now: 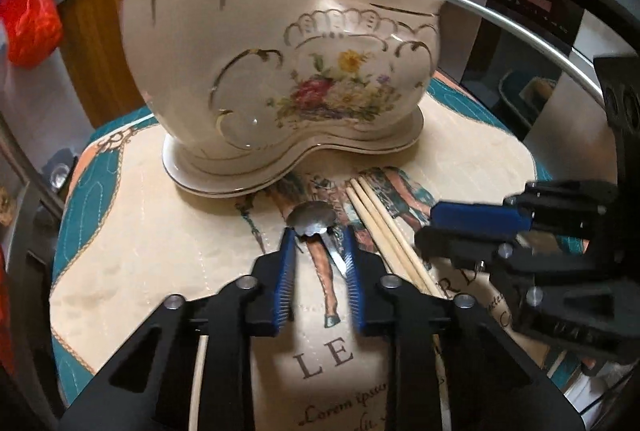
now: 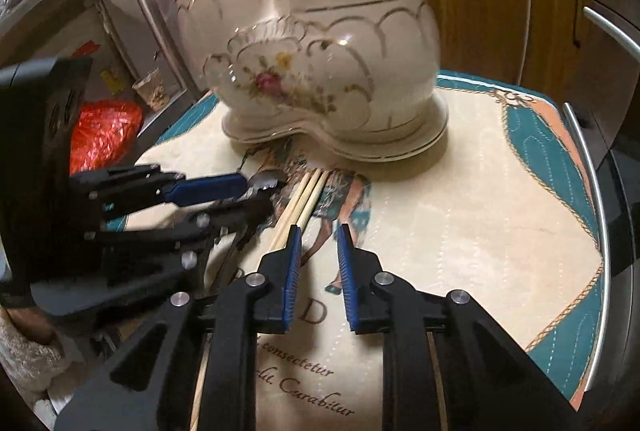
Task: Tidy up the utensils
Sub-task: 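Grasp a silver spoon with the left tool while the right tool grasps a wooden chopstick, then lift the silver spoon with the left tool while the right tool lifts the chopstick over the holder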
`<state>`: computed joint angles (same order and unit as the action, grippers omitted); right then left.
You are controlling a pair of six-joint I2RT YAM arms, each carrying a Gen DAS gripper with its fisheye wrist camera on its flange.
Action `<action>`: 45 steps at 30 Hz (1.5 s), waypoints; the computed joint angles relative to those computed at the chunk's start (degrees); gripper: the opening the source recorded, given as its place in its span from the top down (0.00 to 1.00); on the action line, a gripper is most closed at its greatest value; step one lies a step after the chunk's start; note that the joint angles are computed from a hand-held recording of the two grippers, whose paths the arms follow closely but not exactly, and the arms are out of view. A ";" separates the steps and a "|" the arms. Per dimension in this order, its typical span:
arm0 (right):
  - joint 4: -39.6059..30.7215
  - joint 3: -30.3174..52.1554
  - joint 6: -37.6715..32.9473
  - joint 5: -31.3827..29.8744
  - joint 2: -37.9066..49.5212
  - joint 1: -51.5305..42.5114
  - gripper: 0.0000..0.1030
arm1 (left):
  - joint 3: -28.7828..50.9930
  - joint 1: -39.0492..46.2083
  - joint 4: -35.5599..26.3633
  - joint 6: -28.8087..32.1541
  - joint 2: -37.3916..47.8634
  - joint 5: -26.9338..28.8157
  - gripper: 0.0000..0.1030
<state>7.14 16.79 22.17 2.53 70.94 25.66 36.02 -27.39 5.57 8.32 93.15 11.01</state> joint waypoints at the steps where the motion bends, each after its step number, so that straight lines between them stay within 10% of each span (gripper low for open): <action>1: -0.08 0.41 0.22 0.71 0.44 0.75 0.82 | 0.08 0.50 -0.14 0.25 0.06 0.49 0.81; 4: -0.47 1.19 0.61 2.09 0.96 2.62 0.82 | 0.00 0.92 -0.27 1.07 -0.08 0.05 0.95; 17: -9.78 4.61 2.24 14.46 0.56 11.76 0.82 | -2.74 4.73 -0.93 3.68 -3.00 2.19 0.96; 32: -10.29 9.35 8.51 16.94 8.85 14.96 0.90 | -5.06 5.49 -2.35 5.46 -5.67 3.21 0.96; 45: -3.41 1.67 11.93 13.64 -3.23 10.71 0.95 | -6.51 11.55 -5.38 6.08 -13.13 12.05 0.97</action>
<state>3.73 18.46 34.09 16.17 67.71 36.37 29.51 -15.84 0.19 14.40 80.02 23.06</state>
